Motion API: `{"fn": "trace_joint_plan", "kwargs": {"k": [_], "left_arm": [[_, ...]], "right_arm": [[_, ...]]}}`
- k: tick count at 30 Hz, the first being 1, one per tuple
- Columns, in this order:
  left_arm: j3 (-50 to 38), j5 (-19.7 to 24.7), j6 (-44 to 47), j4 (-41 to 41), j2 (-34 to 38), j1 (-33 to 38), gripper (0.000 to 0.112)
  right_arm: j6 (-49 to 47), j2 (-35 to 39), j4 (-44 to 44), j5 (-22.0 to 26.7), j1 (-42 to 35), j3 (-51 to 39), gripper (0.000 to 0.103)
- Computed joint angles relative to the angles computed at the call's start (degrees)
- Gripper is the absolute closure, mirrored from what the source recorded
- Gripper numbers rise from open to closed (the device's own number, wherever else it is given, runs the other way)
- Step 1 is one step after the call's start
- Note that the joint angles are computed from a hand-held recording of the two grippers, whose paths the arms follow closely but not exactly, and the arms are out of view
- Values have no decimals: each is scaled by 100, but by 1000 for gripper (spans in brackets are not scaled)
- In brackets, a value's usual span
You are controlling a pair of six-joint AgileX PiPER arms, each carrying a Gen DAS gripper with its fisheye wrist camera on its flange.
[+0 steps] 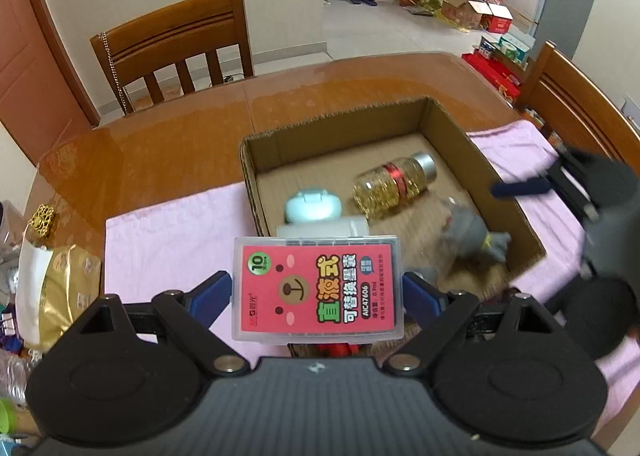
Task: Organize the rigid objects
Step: 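Carry the jar and card pack into the cardboard box and open both tools, then move the right tool to the correction-tape dispenser while the left tool approaches the black cube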
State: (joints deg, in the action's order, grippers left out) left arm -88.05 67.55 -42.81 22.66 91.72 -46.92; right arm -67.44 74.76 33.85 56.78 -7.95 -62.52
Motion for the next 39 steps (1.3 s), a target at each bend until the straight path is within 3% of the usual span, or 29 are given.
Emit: {"fn": "trace_joint_plan", "kwargs": {"k": [8, 19, 30, 39], "left_arm": [[-688, -346, 299, -218, 771, 561, 22], [-1815, -349, 243, -101, 1854, 928, 20], [-853, -362, -166, 321, 1188, 440, 16], [306, -164, -1052, 799, 332, -374, 14]], "right_arm": [[614, -583, -235, 193, -335, 485, 0], [776, -1006, -201, 607, -848, 694, 0], [651, -1197, -100, 809, -1485, 1016, 0], [487, -1393, -237, 281, -2112, 1915, 0]]}}
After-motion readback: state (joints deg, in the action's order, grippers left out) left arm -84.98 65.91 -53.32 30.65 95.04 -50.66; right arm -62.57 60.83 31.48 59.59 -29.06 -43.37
